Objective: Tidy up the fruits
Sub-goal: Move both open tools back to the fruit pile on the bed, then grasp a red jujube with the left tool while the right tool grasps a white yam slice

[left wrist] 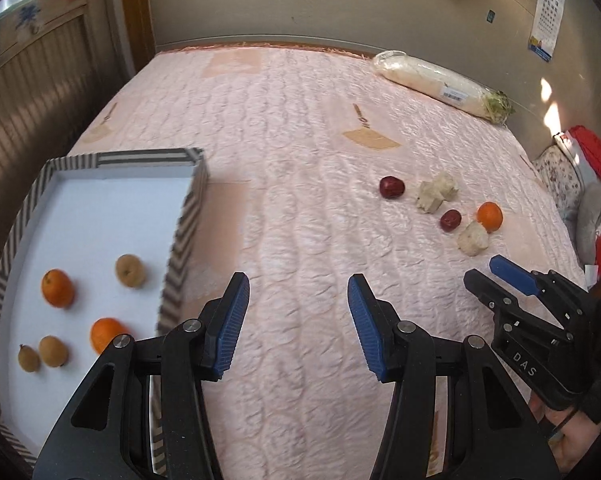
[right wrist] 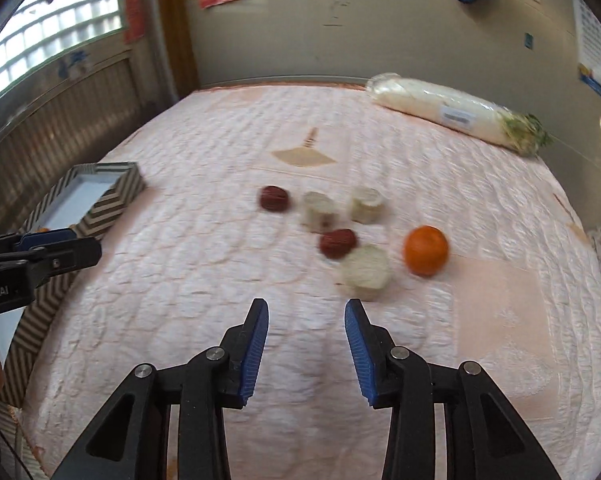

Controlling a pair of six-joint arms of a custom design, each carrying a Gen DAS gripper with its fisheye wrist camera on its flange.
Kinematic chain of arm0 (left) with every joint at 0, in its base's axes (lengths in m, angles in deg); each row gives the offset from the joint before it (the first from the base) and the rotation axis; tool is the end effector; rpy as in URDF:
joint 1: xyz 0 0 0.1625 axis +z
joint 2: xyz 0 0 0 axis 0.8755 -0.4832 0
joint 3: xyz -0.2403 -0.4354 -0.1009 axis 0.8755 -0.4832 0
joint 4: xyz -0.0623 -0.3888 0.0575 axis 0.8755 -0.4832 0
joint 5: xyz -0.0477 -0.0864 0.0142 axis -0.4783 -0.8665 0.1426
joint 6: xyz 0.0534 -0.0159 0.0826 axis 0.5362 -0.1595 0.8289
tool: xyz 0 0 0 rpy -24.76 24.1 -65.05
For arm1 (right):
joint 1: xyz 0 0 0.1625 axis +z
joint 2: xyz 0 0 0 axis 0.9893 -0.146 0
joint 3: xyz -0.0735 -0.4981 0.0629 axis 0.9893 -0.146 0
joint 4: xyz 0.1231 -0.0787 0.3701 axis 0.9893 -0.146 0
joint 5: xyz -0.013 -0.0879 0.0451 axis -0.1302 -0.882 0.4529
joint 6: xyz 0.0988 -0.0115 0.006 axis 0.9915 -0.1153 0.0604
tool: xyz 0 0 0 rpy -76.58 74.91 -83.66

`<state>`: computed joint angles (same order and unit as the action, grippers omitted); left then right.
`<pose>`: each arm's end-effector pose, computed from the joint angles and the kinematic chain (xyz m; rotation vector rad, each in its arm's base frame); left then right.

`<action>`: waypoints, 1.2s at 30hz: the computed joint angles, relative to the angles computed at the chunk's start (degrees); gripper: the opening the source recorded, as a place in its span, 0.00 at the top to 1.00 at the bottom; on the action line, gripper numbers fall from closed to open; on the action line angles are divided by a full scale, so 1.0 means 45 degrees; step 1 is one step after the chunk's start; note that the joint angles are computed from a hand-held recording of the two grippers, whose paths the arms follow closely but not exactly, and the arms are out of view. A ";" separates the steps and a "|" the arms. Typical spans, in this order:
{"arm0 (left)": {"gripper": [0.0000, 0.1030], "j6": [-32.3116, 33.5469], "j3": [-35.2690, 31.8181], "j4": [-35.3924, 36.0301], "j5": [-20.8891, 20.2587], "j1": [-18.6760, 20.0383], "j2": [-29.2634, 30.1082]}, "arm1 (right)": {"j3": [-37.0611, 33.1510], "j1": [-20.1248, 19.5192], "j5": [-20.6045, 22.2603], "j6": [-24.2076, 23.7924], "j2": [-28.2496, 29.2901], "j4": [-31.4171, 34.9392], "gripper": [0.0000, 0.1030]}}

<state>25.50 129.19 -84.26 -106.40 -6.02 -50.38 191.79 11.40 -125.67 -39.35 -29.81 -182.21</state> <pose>-0.2028 -0.6365 0.0788 0.5815 2.4203 -0.5783 0.1117 -0.5880 0.1124 0.3220 -2.3059 0.8492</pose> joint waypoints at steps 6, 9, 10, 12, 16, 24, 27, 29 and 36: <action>0.50 0.0110 -0.0998 0.0751 -0.0096 -0.0058 0.0659 | -0.0233 -0.0445 0.0085 -0.0336 -0.0193 0.0192 0.63; 0.50 0.0081 -0.1631 0.1300 -0.0157 -0.0025 0.1026 | -0.0456 -0.0555 -0.0062 -0.0618 -0.0177 0.0472 0.62; 0.50 0.0041 -0.1872 0.1599 -0.0213 -0.0008 0.1141 | -0.0512 -0.0598 -0.0072 -0.0689 -0.0166 0.0467 0.62; 0.50 0.0037 -0.2144 0.1885 -0.0341 0.0021 0.1269 | -0.0655 -0.0722 0.0149 -0.0746 -0.0181 0.0558 0.62; 0.50 0.0029 -0.2907 0.2451 -0.0334 0.0102 0.1680 | -0.0915 -0.0884 0.0559 -0.0972 -0.0225 0.0997 0.62; 0.50 -0.0413 -0.4682 0.3894 -0.0598 0.0393 0.2528 | -0.0809 -0.1006 0.1028 -0.0821 -0.0373 0.1136 0.72; 0.50 -0.0565 -0.5072 0.4141 -0.1230 0.0541 0.2661 | -0.0694 -0.1132 0.1381 -0.0734 -0.0463 0.1153 0.72; 0.50 -0.0483 -0.5180 0.4057 -0.1240 0.0530 0.2743 | -0.0672 -0.1162 0.1486 -0.0706 -0.0502 0.1198 0.72; 0.50 -0.0631 -0.5864 0.4565 -0.1249 0.0592 0.3167 | -0.0729 -0.1178 0.1564 -0.0776 -0.0502 0.1281 0.72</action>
<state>22.66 102.80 -63.72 -112.02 -3.35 -36.13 188.51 6.09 -118.63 -42.84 -32.07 -176.44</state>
